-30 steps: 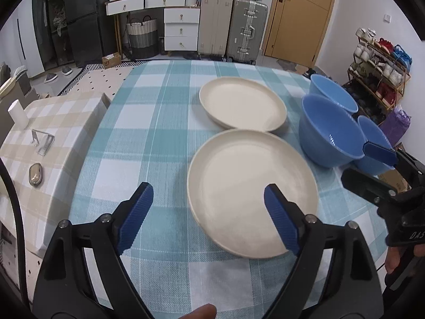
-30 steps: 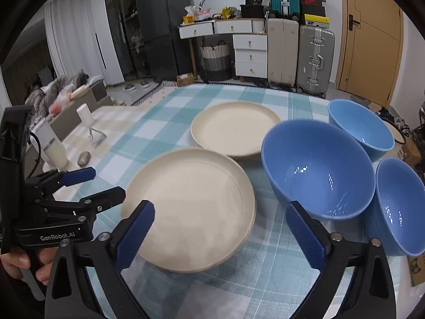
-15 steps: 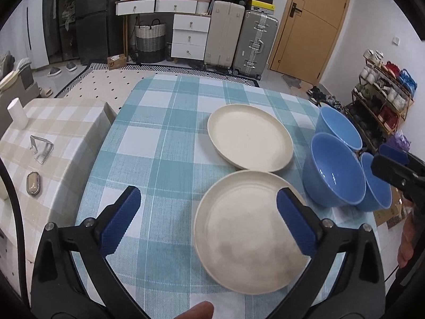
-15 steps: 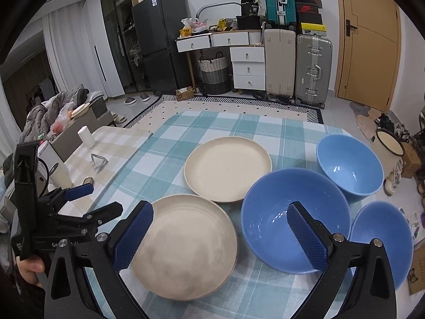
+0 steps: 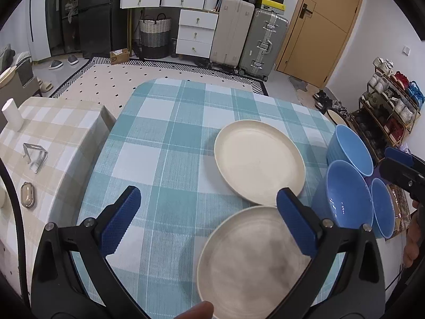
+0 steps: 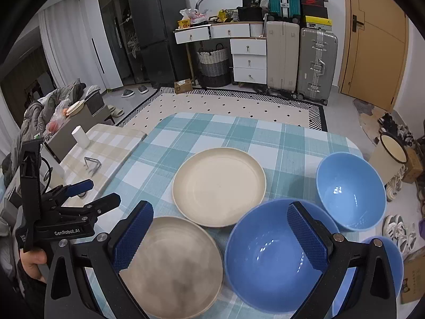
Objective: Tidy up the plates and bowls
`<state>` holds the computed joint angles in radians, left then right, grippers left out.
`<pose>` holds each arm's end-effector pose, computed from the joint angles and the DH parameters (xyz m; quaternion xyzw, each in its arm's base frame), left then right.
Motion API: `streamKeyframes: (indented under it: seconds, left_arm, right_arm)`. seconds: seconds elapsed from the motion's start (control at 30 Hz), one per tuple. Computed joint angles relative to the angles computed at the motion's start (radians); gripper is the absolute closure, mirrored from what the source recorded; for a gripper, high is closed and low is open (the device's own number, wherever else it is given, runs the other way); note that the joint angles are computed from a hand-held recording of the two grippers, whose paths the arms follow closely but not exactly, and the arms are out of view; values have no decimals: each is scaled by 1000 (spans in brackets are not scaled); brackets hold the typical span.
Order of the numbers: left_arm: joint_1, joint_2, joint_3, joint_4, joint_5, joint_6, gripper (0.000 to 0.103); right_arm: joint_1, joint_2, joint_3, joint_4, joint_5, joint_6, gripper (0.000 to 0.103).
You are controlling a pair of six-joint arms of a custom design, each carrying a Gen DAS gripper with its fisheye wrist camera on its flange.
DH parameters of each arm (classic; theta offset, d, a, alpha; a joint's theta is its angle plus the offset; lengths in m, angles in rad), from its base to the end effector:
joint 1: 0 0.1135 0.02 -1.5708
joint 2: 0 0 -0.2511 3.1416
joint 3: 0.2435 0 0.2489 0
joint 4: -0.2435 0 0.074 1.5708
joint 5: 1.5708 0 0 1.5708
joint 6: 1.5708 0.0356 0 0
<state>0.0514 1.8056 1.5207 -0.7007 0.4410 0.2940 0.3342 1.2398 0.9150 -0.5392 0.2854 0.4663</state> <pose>0.3860 0.0046 0.2589 0.1757 0.9198 -0.1579 0.3133 0.2458 0.0747 0.2485 0.1104 0.9234 0.0106 0.3675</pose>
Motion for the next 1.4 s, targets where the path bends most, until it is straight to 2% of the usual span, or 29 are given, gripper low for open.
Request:
streamKeyframes:
  seconds: [0.47,0.63,0.97,1.1,1.23,1.4]
  left_arm:
    - [-104,305,270,-30,-102,-76,1]
    - [-128,406,361,-49,-128,-97,1]
    - [-157,551,503,-91,-149,-104,2]
    - [-159,590,552,-118,-153,-97,6]
    - [-154,654,639,-179,-131,-110,20]
    - [-158,706,700,-212,-113,-106,31]
  right_arm:
    - [-220,367,203,53,-202,-140,1]
    - [-276,500,281,45,-223,-171,1]
    - [-336,672,381,36,-258,-204,5]
    - [-353,734,428,20,-273,-207,8]
    - [-366,793,475,-5,-296,-211,17]
    - [-372,841,510,-21,-319,-225,20]
